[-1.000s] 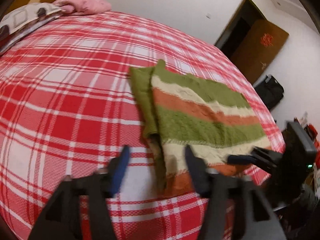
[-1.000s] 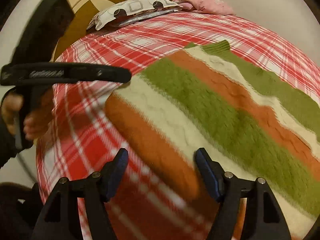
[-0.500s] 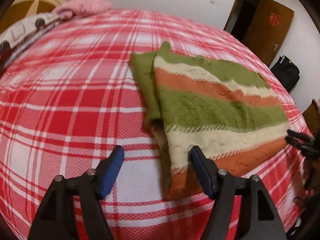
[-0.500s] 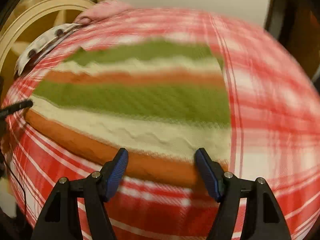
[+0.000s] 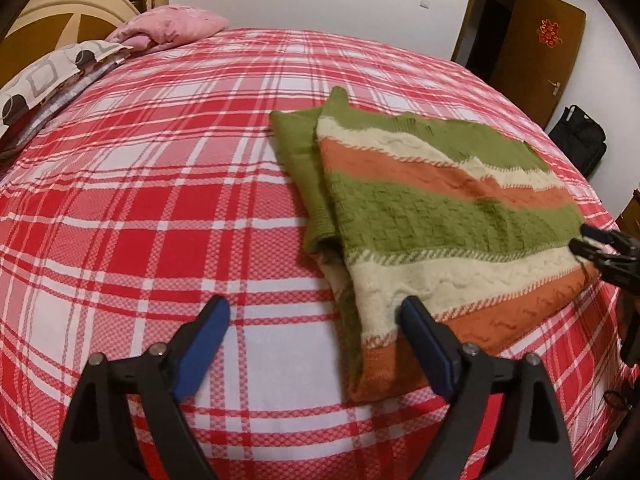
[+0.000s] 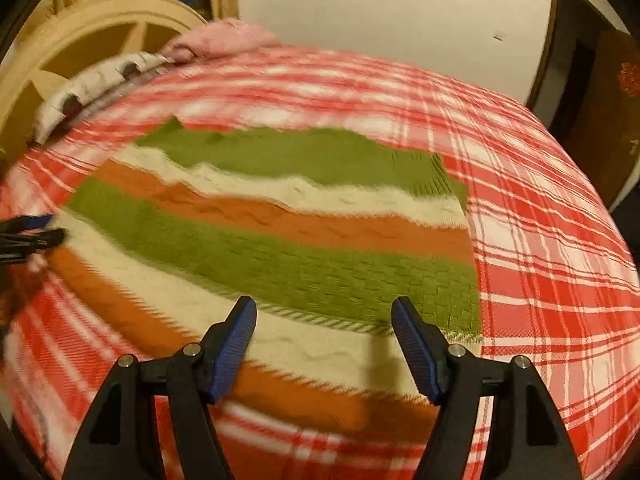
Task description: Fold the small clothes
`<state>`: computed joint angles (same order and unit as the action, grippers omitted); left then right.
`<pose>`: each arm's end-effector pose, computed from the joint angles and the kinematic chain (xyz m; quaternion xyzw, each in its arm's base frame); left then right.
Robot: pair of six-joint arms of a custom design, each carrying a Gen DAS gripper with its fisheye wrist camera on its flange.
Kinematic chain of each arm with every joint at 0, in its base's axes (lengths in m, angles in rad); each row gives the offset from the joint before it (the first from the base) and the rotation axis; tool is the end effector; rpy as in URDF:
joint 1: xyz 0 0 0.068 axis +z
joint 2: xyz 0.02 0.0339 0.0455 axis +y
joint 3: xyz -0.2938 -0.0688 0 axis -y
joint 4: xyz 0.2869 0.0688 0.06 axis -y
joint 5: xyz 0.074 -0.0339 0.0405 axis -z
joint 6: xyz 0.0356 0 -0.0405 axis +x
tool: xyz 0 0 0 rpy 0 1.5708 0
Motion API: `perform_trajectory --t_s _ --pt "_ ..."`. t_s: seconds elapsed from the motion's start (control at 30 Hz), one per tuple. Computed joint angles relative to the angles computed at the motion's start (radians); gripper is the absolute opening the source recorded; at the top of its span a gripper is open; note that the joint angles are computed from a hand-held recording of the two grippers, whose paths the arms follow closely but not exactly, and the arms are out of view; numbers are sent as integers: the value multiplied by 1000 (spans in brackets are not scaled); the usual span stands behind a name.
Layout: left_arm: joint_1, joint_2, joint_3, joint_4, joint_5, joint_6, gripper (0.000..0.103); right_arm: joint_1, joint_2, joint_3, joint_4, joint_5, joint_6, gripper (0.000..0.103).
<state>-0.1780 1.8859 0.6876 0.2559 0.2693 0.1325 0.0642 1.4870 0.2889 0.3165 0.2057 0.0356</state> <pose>0.3281 -0.0686 0.0598 0.1867 0.9247 -0.1346 0.3033 0.2250 0.0072 0.0769 0.0213 0.9366 -0.0798 0.3404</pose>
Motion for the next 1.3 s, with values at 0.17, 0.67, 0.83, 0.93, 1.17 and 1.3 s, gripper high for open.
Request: perform_trajectory --t_s 0.17,0.67,0.83,0.93,1.17,1.3 --pt "-9 12 3 6 -6 7 98 -61 101 -49 167 -56 7 71" --pt "-18 7 -36 57 -32 12 103 -13 81 -116 214 4 70 71" --pt "1 -13 -50 47 -7 23 103 6 28 -136 173 25 86 71" --pt "30 -42 -68 35 18 41 103 88 -56 -149 92 122 124 71" --pt "149 -67 -69 63 19 48 103 416 -165 -61 -96 267 176 71" --pt "203 -12 -6 38 1 38 103 563 -17 56 -94 319 168 71"
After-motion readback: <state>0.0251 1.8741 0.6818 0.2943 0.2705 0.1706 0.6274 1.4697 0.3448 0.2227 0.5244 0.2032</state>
